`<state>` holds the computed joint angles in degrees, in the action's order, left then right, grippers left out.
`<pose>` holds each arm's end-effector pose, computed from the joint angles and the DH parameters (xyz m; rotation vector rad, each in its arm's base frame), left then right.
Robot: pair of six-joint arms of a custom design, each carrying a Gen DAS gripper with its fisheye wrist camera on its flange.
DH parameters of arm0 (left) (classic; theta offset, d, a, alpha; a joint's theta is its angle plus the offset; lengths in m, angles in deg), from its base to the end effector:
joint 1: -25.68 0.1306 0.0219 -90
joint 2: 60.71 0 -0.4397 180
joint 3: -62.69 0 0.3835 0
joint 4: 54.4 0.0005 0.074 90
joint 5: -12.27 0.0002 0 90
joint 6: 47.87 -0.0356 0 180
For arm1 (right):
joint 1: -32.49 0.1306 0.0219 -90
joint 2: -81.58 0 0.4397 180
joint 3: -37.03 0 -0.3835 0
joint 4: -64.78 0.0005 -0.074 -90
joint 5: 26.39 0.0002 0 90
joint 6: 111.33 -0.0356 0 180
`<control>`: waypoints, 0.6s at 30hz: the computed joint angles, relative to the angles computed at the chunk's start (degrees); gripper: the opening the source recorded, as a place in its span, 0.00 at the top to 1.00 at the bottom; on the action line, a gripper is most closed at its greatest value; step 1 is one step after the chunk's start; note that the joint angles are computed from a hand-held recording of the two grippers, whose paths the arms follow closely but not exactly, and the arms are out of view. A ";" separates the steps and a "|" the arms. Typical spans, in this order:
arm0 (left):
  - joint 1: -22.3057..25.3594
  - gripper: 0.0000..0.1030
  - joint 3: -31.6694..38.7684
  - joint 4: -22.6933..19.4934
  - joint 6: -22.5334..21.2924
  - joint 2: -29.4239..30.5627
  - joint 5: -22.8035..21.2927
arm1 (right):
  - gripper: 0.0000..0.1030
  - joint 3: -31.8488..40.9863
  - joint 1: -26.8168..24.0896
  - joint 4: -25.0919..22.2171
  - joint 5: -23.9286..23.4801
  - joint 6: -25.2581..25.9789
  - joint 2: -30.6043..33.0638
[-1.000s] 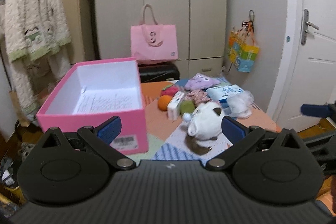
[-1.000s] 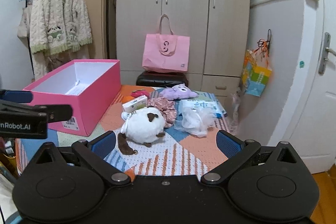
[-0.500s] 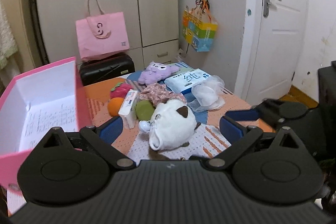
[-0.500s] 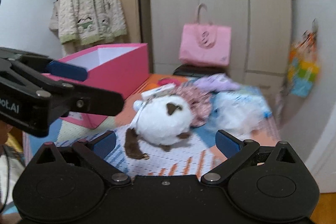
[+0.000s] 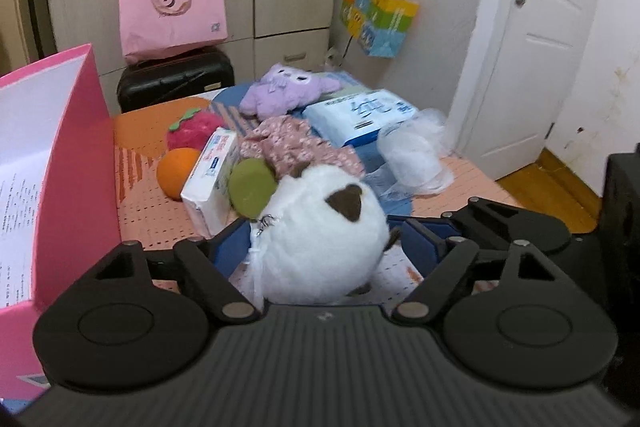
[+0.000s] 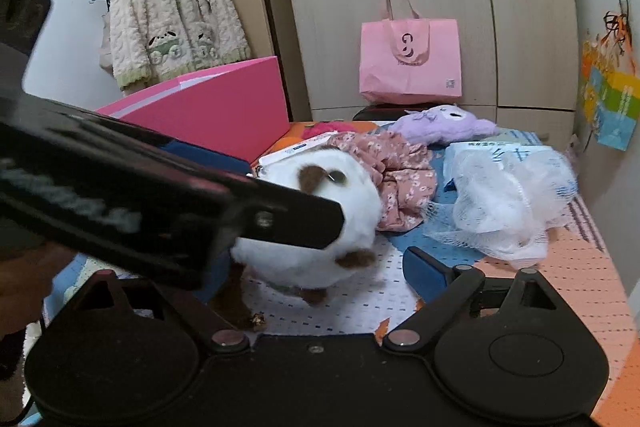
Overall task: Organize soft objects
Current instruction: 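Grasp the white plush toy with the left gripper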
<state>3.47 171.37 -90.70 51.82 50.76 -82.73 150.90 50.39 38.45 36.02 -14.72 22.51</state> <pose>0.6034 -0.2436 0.4519 0.1995 2.2489 -0.2005 0.6769 0.2354 0.4024 -0.7260 2.0179 0.6321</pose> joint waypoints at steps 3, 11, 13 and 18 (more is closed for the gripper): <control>0.29 0.28 0.08 -0.22 0.08 0.21 0.34 | 0.19 0.23 0.23 0.13 -0.44 1.35 0.65; -0.42 0.35 -1.60 1.51 -0.53 -0.16 -2.47 | 0.28 -3.27 0.84 5.82 -0.18 3.83 -0.14; -0.75 0.35 -1.89 1.65 -1.00 -0.36 -3.15 | 0.28 -4.23 0.93 7.49 -0.22 3.31 -0.42; -0.98 0.35 -1.46 -1.19 -0.09 -0.60 -2.68 | 0.31 -5.83 1.02 9.63 -0.05 2.34 -1.11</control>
